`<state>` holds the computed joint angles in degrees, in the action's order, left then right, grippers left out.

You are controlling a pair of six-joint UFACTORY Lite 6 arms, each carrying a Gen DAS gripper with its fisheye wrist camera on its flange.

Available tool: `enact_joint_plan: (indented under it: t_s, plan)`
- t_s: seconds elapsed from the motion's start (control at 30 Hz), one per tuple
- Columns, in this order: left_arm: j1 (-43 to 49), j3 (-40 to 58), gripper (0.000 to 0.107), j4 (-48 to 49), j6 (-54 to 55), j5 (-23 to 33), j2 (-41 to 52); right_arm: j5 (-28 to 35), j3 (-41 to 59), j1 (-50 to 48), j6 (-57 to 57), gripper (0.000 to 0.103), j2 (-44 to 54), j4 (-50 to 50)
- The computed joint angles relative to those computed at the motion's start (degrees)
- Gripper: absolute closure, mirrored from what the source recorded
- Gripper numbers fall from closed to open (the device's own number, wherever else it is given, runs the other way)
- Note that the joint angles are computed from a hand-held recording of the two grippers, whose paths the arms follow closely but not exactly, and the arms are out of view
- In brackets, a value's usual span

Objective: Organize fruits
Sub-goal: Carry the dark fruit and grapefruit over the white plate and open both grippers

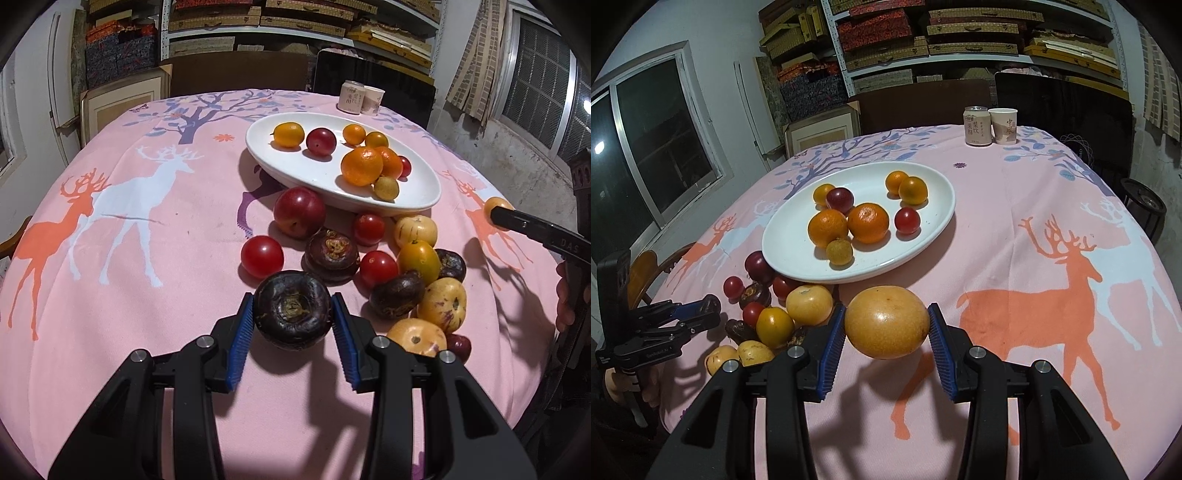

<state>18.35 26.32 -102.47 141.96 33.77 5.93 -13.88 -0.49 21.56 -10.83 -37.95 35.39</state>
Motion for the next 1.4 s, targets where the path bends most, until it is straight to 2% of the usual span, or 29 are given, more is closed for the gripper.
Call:
enact_joint_plan:
  t_s: [0.17, 0.37, 0.53, 0.63, 0.73, 0.87, 0.9, 0.93, 1.0, 1.07, 1.17, 1.3, 1.4]
  plan:
    - [-5.1, 1.3, 0.066, 0.0, -4.0, -2.3, -3.5, 0.3, 3.0, -2.8, 5.2, 0.058, 3.2, -7.8]
    - [-13.7, 9.1, 0.066, 0.0, -11.1, -6.3, -3.1, 0.5, 10.7, -7.1, 9.8, 0.058, 9.8, -17.0]
    - [-21.4, 22.1, 0.066, 0.8, -18.6, -10.8, 5.6, -1.6, 23.3, -10.7, 15.9, 0.058, 23.4, -26.9]
    - [-24.9, 31.5, 0.066, 2.7, -23.6, -14.1, 13.8, -2.4, 32.3, -11.8, 17.1, 0.058, 33.9, -28.9]
    - [-26.8, 40.8, 0.066, 10.0, -33.6, -16.9, 22.4, -2.8, 41.0, -11.8, 17.1, 0.058, 43.8, -29.5]
    - [-27.6, 49.4, 0.065, 21.9, -47.9, -18.1, 30.4, -2.1, 49.1, -11.4, 23.8, 0.058, 53.4, -37.4]
    - [-27.5, 50.4, 0.062, 23.5, -49.9, -18.0, 31.2, -1.8, 50.5, -11.2, 25.4, 0.058, 55.1, -39.1]
    - [-27.1, 50.4, 0.048, 22.7, -49.7, -17.6, 31.4, -1.8, 50.9, -10.9, 25.4, 0.057, 55.8, -38.8]
    - [-26.3, 47.9, 0.032, 14.5, -41.9, -17.5, 29.5, -3.4, 49.4, -10.2, 24.8, 0.046, 55.1, -37.6]
    - [-25.3, 44.9, 0.030, 8.7, -35.5, -16.6, 26.7, -5.3, 45.9, -9.4, 21.0, 0.045, 52.1, -32.9]
    - [-23.2, 39.2, 0.030, 7.6, -32.9, -14.1, 21.4, -5.9, 40.3, -10.2, 23.7, 0.045, 46.3, -34.2]
    - [-19.9, 25.1, 0.030, 1.1, -20.3, -10.3, 10.9, -7.9, 27.9, -10.1, 24.1, 0.045, 34.3, -33.5]
    - [-17.1, 14.9, 0.030, -0.5, -13.3, -7.8, 3.9, -9.3, 18.3, -11.5, 31.8, 0.044, 26.4, -39.3]
